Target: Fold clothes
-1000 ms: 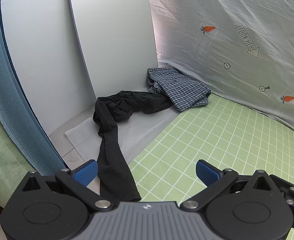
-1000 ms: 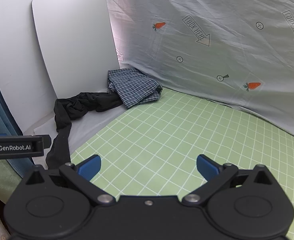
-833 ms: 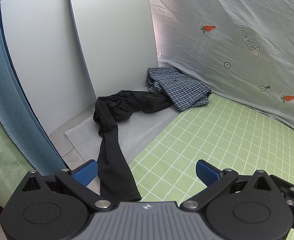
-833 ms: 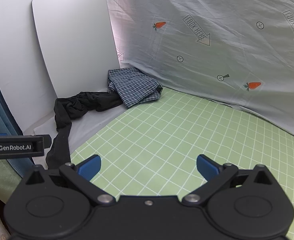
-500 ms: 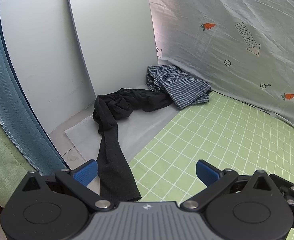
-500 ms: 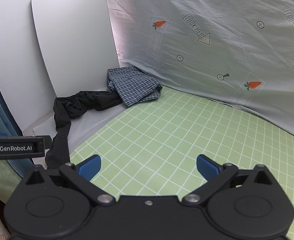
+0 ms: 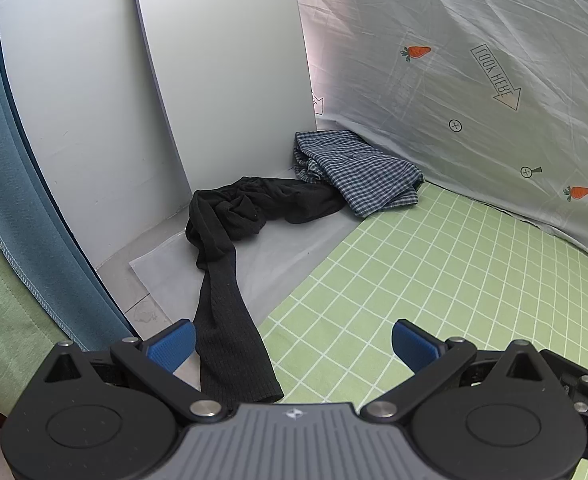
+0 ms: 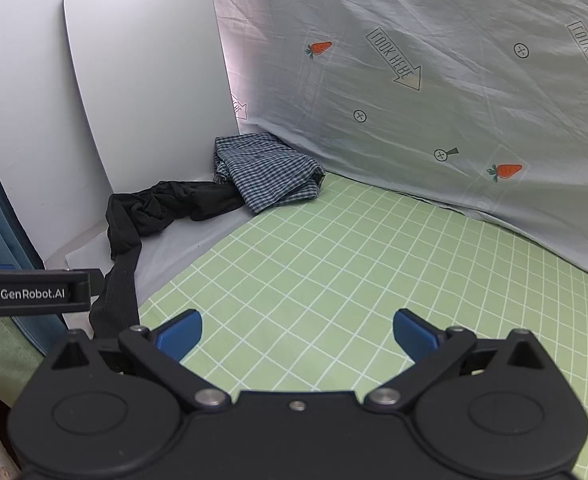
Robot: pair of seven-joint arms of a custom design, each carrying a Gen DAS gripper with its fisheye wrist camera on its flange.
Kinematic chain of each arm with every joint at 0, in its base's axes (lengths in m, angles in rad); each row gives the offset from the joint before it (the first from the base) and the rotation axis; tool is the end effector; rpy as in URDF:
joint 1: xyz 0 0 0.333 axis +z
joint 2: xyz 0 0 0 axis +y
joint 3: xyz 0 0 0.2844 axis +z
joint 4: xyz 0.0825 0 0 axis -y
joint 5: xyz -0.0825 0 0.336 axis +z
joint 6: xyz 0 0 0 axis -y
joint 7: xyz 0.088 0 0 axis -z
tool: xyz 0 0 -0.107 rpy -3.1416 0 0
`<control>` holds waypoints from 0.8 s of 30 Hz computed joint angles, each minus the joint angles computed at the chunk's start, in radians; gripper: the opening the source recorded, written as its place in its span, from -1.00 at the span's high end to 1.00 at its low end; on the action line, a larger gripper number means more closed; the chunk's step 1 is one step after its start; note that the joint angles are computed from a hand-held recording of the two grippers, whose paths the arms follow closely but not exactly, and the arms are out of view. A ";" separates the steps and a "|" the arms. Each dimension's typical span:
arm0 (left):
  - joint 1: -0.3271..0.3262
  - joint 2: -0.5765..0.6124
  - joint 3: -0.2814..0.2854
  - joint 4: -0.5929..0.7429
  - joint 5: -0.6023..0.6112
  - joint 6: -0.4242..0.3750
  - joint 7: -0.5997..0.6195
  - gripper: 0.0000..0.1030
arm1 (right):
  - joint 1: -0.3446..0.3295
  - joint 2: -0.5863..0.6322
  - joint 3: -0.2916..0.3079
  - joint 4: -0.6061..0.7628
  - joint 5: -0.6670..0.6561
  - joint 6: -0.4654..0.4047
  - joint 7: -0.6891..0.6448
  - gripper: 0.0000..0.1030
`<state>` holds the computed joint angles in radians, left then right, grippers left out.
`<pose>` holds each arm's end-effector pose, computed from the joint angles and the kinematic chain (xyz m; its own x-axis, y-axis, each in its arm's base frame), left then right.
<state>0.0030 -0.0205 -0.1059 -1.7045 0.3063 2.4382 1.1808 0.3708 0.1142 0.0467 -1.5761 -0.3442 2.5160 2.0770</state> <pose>0.5543 -0.0573 0.6454 0.1432 -0.9892 -0.0323 -0.6950 -0.0773 -0.7148 0.5444 0.2427 0.6397 0.1214 -0.9916 -0.0456 -0.6450 -0.0439 -0.7629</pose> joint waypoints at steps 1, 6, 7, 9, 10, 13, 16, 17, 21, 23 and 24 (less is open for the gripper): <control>0.000 0.001 0.000 0.001 0.002 -0.001 0.000 -1.00 | 0.000 0.000 0.000 0.000 0.002 0.000 -0.002 -1.00; 0.000 -0.003 -0.001 -0.005 0.006 0.004 -0.001 -1.00 | -0.001 -0.002 0.000 -0.003 0.001 0.003 -0.005 -1.00; -0.001 -0.003 -0.001 -0.006 0.006 0.004 0.000 -1.00 | -0.001 -0.002 0.000 -0.003 0.000 0.002 -0.004 -1.00; -0.001 -0.002 -0.001 -0.005 0.006 0.000 0.002 -1.00 | 0.000 0.000 -0.001 0.000 -0.004 0.001 -0.004 -1.00; -0.001 -0.002 -0.001 -0.004 0.006 -0.001 0.004 -1.00 | 0.000 0.000 -0.001 0.000 -0.004 0.001 -0.003 -1.00; -0.001 0.001 -0.001 0.003 0.006 -0.006 0.005 -1.00 | 0.002 -0.001 0.000 0.000 -0.009 0.000 0.001 -1.00; -0.001 0.001 -0.001 0.002 0.005 -0.006 0.008 -1.00 | 0.003 -0.001 0.001 -0.001 -0.010 -0.002 0.003 -1.00; -0.001 0.001 -0.001 0.002 0.004 -0.006 0.010 -1.00 | 0.003 -0.001 0.001 -0.001 -0.011 -0.002 0.005 -1.00; 0.000 0.000 0.000 -0.001 0.003 -0.002 0.011 -1.00 | 0.006 0.002 0.001 0.002 -0.017 -0.004 0.016 -1.00; 0.001 0.001 0.000 -0.001 0.002 -0.001 0.010 -1.00 | 0.006 0.006 0.000 0.007 -0.017 -0.007 0.017 -1.00; 0.001 0.002 0.000 0.000 0.003 -0.001 0.008 -1.00 | 0.007 0.006 0.000 0.009 -0.017 -0.007 0.018 -1.00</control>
